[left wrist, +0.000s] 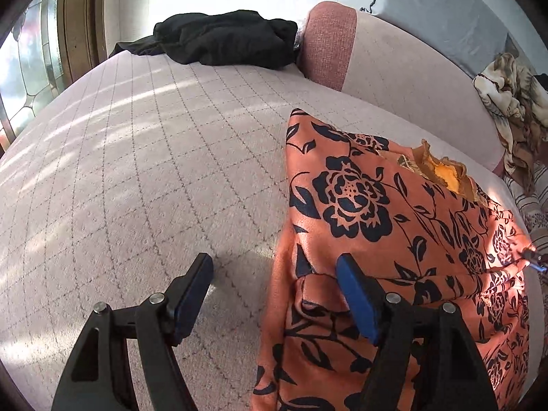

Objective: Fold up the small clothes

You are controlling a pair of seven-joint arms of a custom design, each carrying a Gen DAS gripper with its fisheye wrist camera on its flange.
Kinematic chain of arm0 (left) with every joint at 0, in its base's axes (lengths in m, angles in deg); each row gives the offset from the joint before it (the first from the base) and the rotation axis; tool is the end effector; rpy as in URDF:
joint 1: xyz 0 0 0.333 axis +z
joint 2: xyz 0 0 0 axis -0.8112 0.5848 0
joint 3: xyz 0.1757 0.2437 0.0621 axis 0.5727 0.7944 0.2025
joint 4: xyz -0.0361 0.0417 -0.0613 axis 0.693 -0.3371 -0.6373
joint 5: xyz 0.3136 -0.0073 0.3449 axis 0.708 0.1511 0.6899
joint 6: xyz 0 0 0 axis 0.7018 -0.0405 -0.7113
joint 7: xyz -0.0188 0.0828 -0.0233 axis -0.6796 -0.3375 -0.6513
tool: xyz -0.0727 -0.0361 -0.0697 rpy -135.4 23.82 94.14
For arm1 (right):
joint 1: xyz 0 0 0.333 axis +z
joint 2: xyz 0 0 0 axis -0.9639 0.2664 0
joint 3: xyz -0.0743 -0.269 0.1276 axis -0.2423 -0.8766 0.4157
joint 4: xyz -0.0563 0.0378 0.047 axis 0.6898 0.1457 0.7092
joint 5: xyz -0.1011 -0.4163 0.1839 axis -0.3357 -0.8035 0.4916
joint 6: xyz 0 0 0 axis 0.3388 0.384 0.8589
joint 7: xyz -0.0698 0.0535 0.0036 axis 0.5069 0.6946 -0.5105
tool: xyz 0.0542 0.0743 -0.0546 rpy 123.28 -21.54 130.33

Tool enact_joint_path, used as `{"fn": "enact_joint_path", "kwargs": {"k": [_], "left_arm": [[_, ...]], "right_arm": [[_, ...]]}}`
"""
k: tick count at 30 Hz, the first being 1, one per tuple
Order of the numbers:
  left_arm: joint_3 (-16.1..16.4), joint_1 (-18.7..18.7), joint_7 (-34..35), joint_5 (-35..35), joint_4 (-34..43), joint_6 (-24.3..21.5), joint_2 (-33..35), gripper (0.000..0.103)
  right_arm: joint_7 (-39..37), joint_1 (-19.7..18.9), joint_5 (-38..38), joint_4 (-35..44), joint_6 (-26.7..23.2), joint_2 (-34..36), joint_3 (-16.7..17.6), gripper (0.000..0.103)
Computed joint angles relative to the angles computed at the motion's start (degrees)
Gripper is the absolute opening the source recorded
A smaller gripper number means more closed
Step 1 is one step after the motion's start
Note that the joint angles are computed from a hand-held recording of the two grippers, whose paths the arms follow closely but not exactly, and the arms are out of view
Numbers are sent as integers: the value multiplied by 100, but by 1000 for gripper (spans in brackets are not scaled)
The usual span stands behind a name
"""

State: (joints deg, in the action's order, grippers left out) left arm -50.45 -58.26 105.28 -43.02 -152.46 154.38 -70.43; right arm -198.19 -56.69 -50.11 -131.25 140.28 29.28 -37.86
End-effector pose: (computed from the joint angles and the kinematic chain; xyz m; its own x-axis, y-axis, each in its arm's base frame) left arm 0.6913 -0.1633 0.4849 -0.4538 -0.8741 0.1731 -0.7624 0.2803 -0.5833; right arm 0.4126 0.2455 0.5423 -0.6760 -0.6402 -0.3648 -0.4446 0.7492 -0.4910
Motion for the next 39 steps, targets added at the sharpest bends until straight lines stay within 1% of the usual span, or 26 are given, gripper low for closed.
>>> {"fn": "enact_joint_path", "kwargs": {"k": [3, 4, 5, 7, 8, 9, 10, 12, 13, 14, 15, 17, 19, 20, 21, 22, 23, 25, 26, 27, 28, 30, 33, 35, 37, 39], "left_arm": [[9, 2, -28, 18, 33, -45, 12, 75], [14, -10, -63, 82, 54, -36, 34, 75], [16, -20, -91, 126, 36, -3, 29, 75], [10, -24, -78, 152, -6, 45, 1, 75], [11, -19, -68, 146, -11, 32, -6, 75], [11, -10, -66, 118, -4, 4, -8, 75], [15, -8, -97, 107, 10, -14, -2, 75], [24, -28, -217, 192, 33, 1, 19, 75], [24, -40, -244, 244, 23, 33, 18, 75], [22, -49, -254, 291, 5, 67, 11, 75], [20, -55, -256, 318, -10, 96, 5, 76], [18, -55, -278, 329, 4, 81, 15, 76], [16, -41, -277, 297, 42, 28, 38, 76], [13, -33, -255, 270, 51, 16, 45, 77], [6, -22, -207, 227, 55, 4, 50, 77], [8, -20, -196, 234, 56, -9, 51, 77], [6, -12, -166, 206, 62, -13, 58, 78], [3, -7, -175, 156, 87, -4, 87, 78], [-3, -9, -171, 132, 79, 45, 95, 79], [-12, -8, -123, 101, 37, 129, 84, 79], [-22, -1, -49, 56, -1, 176, 67, 79], [-52, 95, 275, -336, -48, 61, -10, 79], [40, 206, 499, -805, -483, 150, -523, 79], [215, 311, 778, -1225, -790, -323, -1030, 79], [487, 390, 1188, -1666, -1242, -868, -1647, 79], [722, 449, 1420, -1633, -1731, -1302, -2234, 82]], "right_arm": [[-373, -88, -635, 823, -1034, 358, 430, 7], [-413, -43, -691, 900, -1219, 437, 453, 8], [-471, 46, -570, 877, -1331, 512, 372, 10], [-591, 241, 26, 662, -1425, 636, 33, 32], [-452, 295, 268, 418, -1286, 505, -86, 32], [-130, 274, 109, 201, -1077, 262, -18, 33], [31, 201, 5, 184, -1186, 143, 97, 42], [218, 89, -313, 435, -1627, 129, 289, 70], [253, 50, -550, 523, -1633, 111, 342, 70], [192, 51, -747, 544, -1390, 82, 299, 70], [94, 62, -874, 547, -935, 96, 187, 70], [-53, 63, -900, 323, 292, 112, -138, 75], [-347, 75, -488, 4, 1468, 303, -605, 79], [-585, 176, -184, -85, 1813, 526, -902, 79], [-807, 148, 208, -236, 1968, 646, -1036, 78], [-627, -67, 301, -523, 2441, 587, -969, 78], [-46, -409, 21, -770, 2887, 404, -702, 78], [420, -804, -141, -842, 3068, 151, -226, 78], [498, -899, -254, -823, 2951, 13, -10, 78], [552, -885, -281, -779, 2661, -127, 159, 78], [544, -782, -268, -752, 2450, -243, 239, 78], [592, -529, -251, -745, 1950, -572, 458, 78], [759, 6, -180, -720, 1086, -1009, 863, 79], [719, 515, -35, -662, 433, -1171, 1037, 80], [858, 924, 96, -562, -395, -1292, 1313, 81], [1221, 1357, 296, -629, -841, -1486, 1439, 81]]}}
